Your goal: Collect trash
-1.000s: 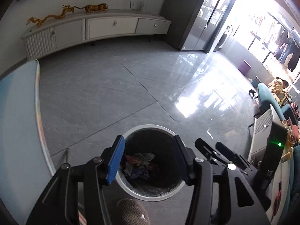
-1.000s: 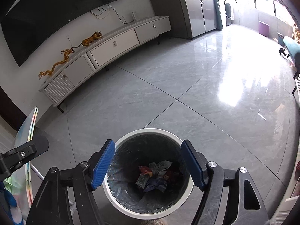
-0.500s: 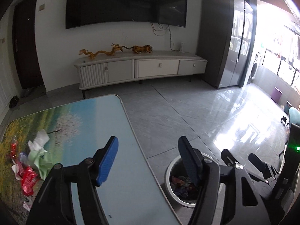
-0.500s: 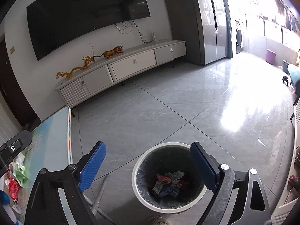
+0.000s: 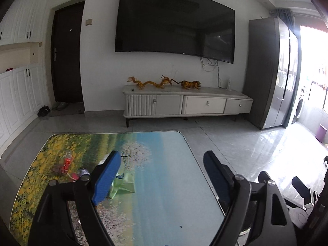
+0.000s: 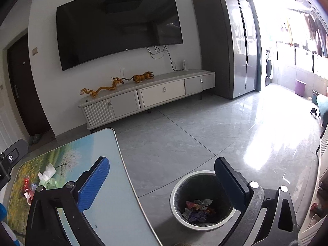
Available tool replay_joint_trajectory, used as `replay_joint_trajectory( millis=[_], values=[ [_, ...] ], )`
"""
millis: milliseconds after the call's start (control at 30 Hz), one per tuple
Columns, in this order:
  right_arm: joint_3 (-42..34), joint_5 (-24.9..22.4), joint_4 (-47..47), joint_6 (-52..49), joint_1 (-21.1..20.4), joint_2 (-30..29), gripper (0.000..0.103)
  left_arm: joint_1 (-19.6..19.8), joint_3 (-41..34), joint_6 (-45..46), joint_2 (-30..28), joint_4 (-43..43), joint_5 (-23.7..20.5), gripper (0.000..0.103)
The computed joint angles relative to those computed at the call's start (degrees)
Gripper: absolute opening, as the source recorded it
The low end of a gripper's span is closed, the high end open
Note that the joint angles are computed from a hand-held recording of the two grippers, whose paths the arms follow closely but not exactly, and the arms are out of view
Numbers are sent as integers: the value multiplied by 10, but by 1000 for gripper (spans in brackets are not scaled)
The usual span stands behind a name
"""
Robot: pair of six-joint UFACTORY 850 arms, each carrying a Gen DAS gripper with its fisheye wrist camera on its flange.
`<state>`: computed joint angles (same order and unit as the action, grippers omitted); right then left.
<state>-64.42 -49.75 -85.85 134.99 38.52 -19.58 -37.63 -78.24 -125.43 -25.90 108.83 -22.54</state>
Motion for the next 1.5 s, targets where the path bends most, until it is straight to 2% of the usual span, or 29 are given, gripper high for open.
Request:
replay_joint_trajectory(
  millis=[133, 400, 867, 1133, 1500],
  values=[
    [-20, -31, -9, -9, 21, -7, 103, 11, 40, -42, 37, 31, -30, 83],
    [-44, -74, -31, -23, 56, -15, 103, 12, 107, -88, 99, 55, -101, 91],
    [-57, -128, -70, -28, 90, -13, 103, 13, 171, -138, 173, 85, -167, 100],
    [-51, -145, -77, -11, 92, -13, 103, 10, 177, -141, 178, 87, -173, 100],
    [-39, -161, -58, 22, 87, -16, 103, 12, 157, -115, 160, 64, -155, 100]
  ],
)
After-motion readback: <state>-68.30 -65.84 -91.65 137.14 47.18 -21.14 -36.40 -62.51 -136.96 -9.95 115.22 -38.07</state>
